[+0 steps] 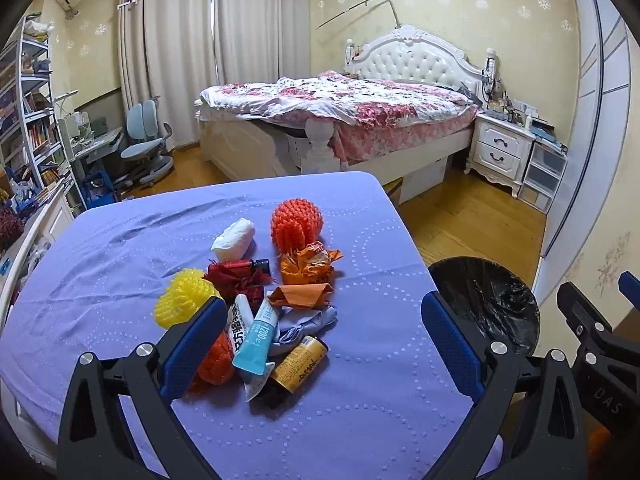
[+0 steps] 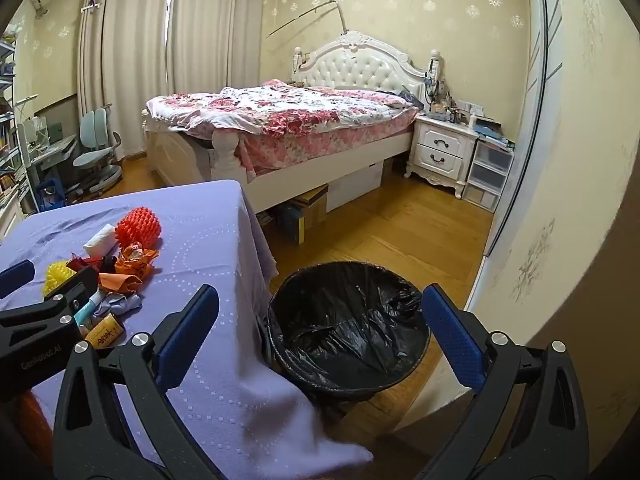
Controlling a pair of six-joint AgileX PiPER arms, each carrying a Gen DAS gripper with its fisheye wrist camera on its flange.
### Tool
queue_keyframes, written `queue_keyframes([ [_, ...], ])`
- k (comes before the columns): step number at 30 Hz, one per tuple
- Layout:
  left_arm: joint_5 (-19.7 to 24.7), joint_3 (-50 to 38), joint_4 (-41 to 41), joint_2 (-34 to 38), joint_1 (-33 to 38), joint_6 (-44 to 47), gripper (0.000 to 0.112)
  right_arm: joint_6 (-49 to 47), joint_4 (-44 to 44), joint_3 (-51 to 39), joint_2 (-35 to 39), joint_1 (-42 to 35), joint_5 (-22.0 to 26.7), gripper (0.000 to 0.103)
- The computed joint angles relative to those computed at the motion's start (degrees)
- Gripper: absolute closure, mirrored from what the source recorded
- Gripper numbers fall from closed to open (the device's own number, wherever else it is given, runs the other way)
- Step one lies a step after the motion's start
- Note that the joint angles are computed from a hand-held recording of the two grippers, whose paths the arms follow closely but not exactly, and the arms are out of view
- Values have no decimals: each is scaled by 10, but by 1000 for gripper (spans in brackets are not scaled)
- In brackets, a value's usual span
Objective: Collect trash
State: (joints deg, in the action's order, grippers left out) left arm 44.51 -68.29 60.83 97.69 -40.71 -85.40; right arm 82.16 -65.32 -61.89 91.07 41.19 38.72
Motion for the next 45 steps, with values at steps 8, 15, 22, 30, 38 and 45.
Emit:
queue_keyframes([
  [8, 5, 1, -3, 1, -7, -5, 15, -1, 8, 9, -7, -2, -7, 4],
  [15, 1, 6, 0, 0, -6, -11, 15, 23, 1, 25, -12, -5, -16, 4],
  [22, -1, 14, 4, -4, -8, -17, 15, 23, 4, 28, -15, -9, -21, 4],
  [30, -1, 12, 4, -3, -7, -16, 15, 27, 3, 28, -14, -9, -21, 4],
  [38, 2, 9, 2, -2, -8, -12, 15, 25, 6, 29, -14, -11, -24, 4],
  [45, 5, 7, 2, -2, -10, -12, 15, 22, 8, 30, -16, -16, -29, 4],
])
